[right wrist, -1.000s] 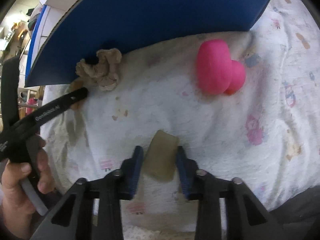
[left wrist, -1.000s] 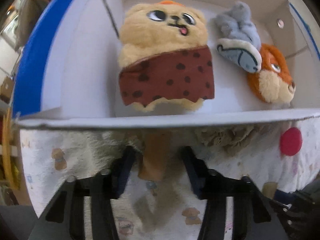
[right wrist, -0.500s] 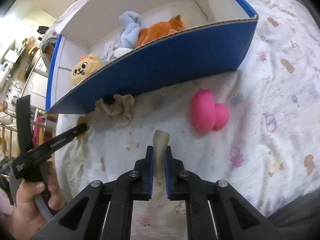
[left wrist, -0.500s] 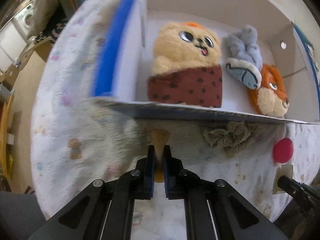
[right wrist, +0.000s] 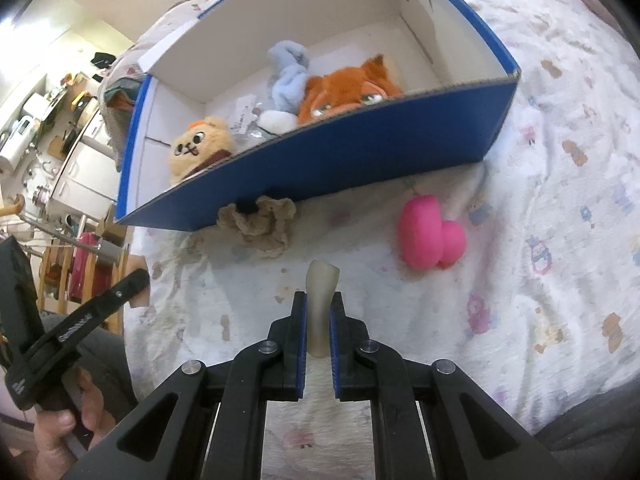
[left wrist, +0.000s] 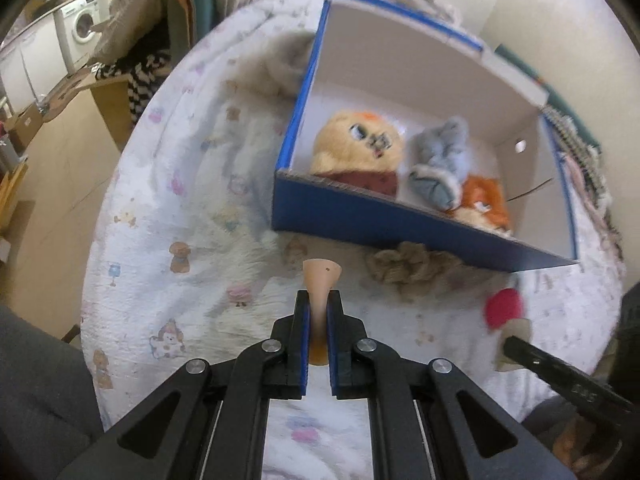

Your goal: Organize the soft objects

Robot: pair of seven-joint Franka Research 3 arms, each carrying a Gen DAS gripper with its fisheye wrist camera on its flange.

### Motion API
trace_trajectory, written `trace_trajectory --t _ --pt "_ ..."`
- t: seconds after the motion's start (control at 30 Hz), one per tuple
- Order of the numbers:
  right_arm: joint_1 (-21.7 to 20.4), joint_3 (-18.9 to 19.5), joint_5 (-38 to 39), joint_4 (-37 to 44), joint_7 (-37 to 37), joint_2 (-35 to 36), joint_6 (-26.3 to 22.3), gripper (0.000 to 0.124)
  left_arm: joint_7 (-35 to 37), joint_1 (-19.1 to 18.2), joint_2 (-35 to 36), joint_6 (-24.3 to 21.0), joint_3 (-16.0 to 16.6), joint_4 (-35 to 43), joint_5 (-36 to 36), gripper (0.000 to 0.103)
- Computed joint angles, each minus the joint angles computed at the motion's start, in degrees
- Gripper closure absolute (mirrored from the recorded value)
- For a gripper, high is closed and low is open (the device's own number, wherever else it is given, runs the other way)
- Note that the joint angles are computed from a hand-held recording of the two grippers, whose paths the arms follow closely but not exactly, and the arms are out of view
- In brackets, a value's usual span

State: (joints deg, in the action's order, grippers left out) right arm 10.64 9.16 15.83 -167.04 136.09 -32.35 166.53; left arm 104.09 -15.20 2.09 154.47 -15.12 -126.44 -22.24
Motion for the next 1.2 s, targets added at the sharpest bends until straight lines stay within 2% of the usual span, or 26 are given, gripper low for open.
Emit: trace_trajectory --t 0.2,0.43,0.6,0.73,0.97,1.2 --pt "-1.64 2.48 -2.69 0.18 1.32 -1.53 -0.87 0.113 2.87 -0.58 -2.68 0.71 0.59 -1.61 -3.29 0.096" --pt "-3.90 5.14 -6.27 -0.71 3.82 -7.40 -1.74 0.113 1.65 -1.26 -4.46 2.21 1.60 -2.33 -1.41 0.096" --pt "-8.36 7.67 -11.66 0.92 4.20 -12.35 -5.81 0.113 -0.25 -1.69 -4.38 2.21 1.89 -0.43 2.51 0.096" --pt "-11.10 6.97 -14.73 2.64 3.05 -13.43 -6.45 0.113 0.11 -2.05 -2.81 3.35 1.43 2.22 3.23 0.096" --pt "-16.50 6.13 -18.48 7.30 -0.07 -9.49 -5.30 0.113 -2.80 -1.75 3.50 2.72 -0.66 11.16 6.37 0.096" --pt "-23.50 8.29 -21.98 10.20 0.44 -0.32 2.24 0.113 -11.06 -2.92 11.29 2.75 -1.74 19.99 17.71 0.096"
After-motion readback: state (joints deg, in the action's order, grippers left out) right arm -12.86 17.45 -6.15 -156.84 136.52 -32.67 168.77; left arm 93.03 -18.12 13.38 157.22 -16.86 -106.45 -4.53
